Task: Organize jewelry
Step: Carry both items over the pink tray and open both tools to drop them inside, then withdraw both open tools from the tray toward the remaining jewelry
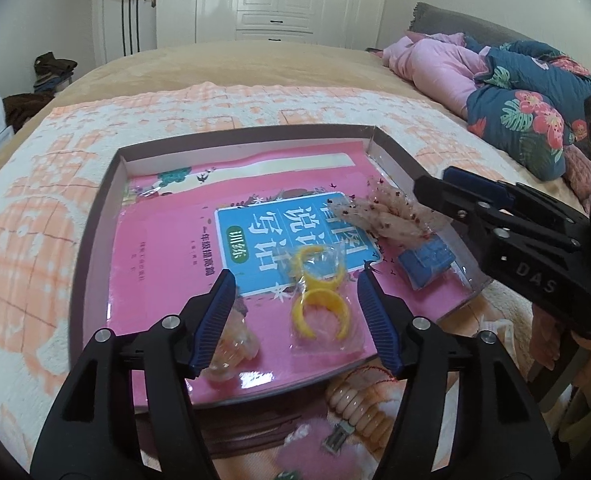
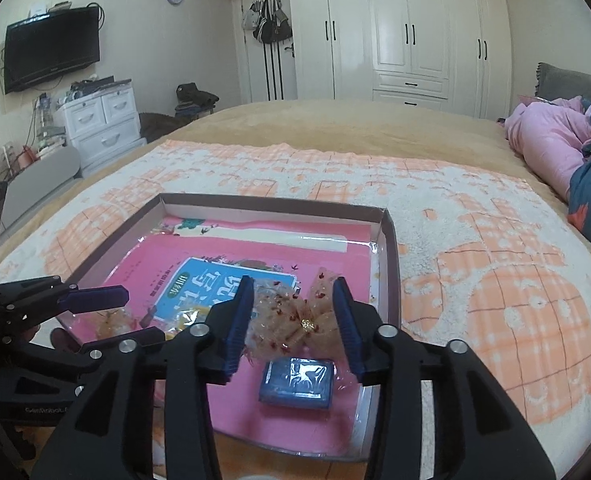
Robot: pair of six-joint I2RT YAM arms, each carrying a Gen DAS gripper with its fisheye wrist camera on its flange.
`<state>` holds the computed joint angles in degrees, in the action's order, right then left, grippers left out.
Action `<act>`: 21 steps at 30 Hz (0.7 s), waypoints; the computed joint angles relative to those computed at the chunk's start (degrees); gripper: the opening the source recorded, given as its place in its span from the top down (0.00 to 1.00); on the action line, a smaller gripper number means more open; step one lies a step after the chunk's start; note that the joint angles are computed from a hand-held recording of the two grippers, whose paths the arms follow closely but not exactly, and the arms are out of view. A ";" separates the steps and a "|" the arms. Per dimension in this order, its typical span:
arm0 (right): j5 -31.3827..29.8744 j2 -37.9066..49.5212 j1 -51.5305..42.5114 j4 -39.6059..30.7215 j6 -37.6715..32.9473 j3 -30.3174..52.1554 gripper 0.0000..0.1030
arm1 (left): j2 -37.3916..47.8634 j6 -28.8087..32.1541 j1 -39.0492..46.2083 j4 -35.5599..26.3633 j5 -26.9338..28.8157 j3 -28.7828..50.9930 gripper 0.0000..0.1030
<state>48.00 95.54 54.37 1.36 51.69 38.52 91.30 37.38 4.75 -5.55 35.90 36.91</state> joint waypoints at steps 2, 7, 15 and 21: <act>1.01 -1.11 1.02 -0.68 1.64 -0.55 0.50 | -0.54 0.21 0.76 -0.35 0.30 -0.24 0.44; 4.27 -3.81 3.93 -5.37 7.53 -1.30 0.39 | -2.04 1.34 2.95 -2.26 1.72 -0.41 0.41; 9.55 -5.44 9.07 -16.97 18.61 0.52 0.24 | -5.44 2.42 5.50 -4.85 3.85 -0.97 0.29; 11.75 -3.92 12.71 -24.30 25.66 3.02 0.18 | -7.70 3.56 8.17 -6.46 5.61 -1.46 0.18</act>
